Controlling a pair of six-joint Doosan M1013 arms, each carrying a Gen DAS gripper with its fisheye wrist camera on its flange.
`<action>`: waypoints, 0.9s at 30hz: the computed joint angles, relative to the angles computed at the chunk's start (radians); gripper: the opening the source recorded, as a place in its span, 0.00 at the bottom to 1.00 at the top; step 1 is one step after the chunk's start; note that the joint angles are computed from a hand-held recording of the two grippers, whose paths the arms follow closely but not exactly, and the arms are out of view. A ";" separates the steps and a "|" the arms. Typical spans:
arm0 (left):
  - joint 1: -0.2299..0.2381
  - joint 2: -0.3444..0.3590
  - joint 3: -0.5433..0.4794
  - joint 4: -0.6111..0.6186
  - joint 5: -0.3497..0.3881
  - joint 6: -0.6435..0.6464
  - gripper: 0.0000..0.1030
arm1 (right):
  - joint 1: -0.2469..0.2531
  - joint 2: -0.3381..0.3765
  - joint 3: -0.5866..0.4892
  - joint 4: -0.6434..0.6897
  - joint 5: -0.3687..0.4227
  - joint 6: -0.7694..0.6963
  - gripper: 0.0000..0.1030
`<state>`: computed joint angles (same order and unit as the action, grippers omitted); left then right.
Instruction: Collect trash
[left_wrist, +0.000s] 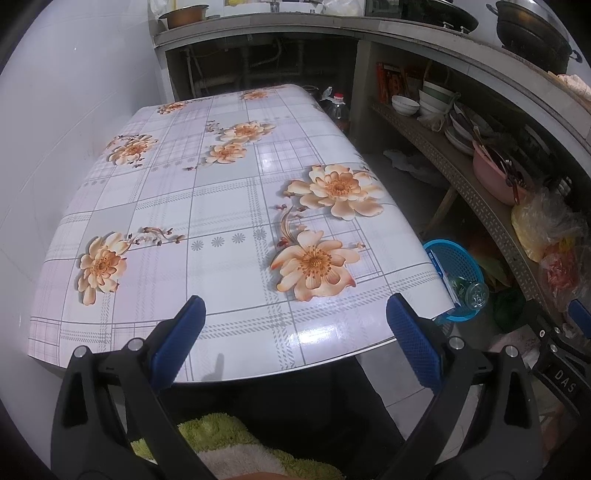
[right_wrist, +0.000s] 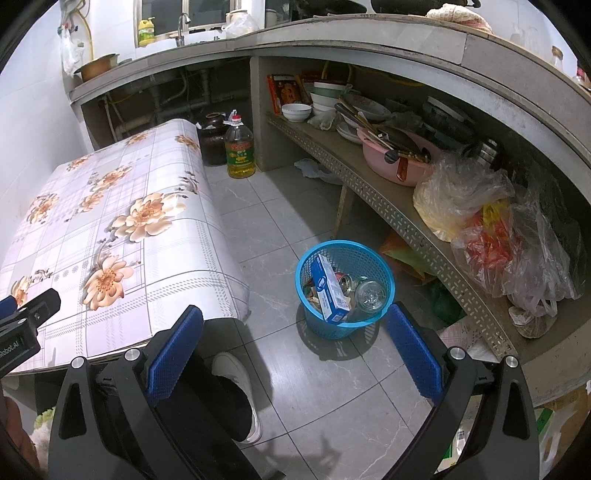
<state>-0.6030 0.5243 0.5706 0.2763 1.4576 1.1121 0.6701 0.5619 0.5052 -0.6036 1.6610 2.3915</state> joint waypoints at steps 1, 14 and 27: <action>0.000 0.000 -0.001 0.000 0.001 0.000 0.92 | 0.000 0.000 0.000 0.000 0.000 0.000 0.94; 0.001 0.001 -0.002 -0.001 0.000 0.000 0.92 | -0.001 -0.007 0.015 0.001 -0.008 0.003 0.94; 0.002 0.003 -0.006 -0.004 0.004 0.004 0.92 | -0.001 -0.005 0.012 0.001 -0.004 0.001 0.94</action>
<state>-0.6007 0.5273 0.5642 0.2727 1.4614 1.1163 0.6689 0.5569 0.5167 -0.6022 1.6573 2.3926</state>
